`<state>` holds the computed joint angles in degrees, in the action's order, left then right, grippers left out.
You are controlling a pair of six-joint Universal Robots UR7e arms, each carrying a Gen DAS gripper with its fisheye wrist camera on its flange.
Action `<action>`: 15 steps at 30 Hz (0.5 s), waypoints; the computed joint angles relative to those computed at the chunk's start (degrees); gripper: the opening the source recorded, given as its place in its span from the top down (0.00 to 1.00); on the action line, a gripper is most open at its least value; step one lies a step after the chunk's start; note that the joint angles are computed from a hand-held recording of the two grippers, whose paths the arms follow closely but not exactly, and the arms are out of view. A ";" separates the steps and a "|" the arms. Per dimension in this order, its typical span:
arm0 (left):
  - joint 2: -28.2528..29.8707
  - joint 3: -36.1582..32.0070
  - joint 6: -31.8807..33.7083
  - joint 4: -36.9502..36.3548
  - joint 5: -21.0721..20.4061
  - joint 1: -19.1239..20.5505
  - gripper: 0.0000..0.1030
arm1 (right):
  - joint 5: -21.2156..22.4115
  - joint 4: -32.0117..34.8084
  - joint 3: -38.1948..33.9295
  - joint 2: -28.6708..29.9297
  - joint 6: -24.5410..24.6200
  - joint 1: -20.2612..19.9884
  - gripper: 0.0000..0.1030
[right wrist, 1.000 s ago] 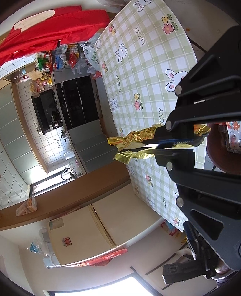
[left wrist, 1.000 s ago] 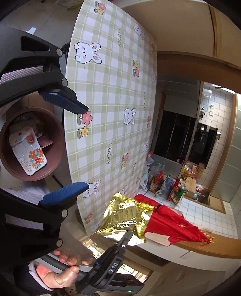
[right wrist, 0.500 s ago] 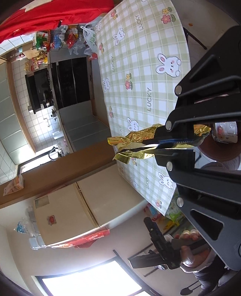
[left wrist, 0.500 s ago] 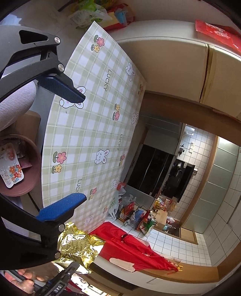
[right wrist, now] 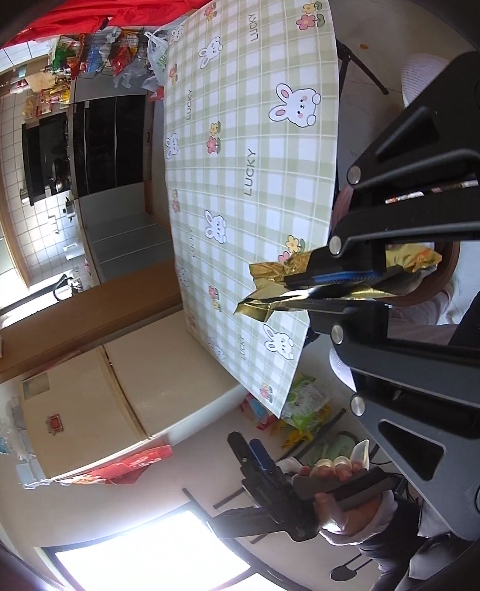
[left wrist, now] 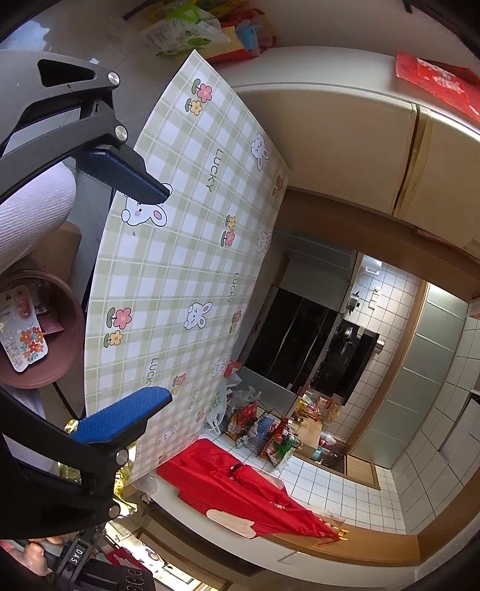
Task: Collect trash
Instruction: 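Drop the cups into the bin with the left gripper while the right drops the gold wrapper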
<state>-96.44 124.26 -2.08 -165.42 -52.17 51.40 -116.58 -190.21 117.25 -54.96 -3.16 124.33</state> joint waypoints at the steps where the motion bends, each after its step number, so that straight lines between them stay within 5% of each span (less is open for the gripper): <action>1: -0.04 0.05 -0.13 0.06 -0.12 0.16 0.06 | 0.03 0.39 -0.08 0.14 0.08 -0.07 0.88; 4: 0.11 0.04 -0.66 0.49 -0.48 0.64 0.06 | 0.28 1.43 -0.36 0.58 0.57 -0.41 0.88; 11: 0.75 -0.08 -0.86 0.73 -1.08 1.29 0.06 | 1.12 2.74 -0.84 1.41 0.84 -1.26 0.70; 13: 0.89 -0.08 -1.08 1.02 -1.27 1.44 0.06 | 0.76 2.29 -0.90 1.49 0.78 -1.38 0.58; 15: 1.01 -0.05 -1.15 1.34 -1.40 1.43 0.06 | -0.59 1.49 -0.88 1.59 1.10 -1.28 0.33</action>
<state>-95.42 124.21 -3.23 -164.08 -53.57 52.84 -117.17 -188.71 116.37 -53.37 -2.05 123.05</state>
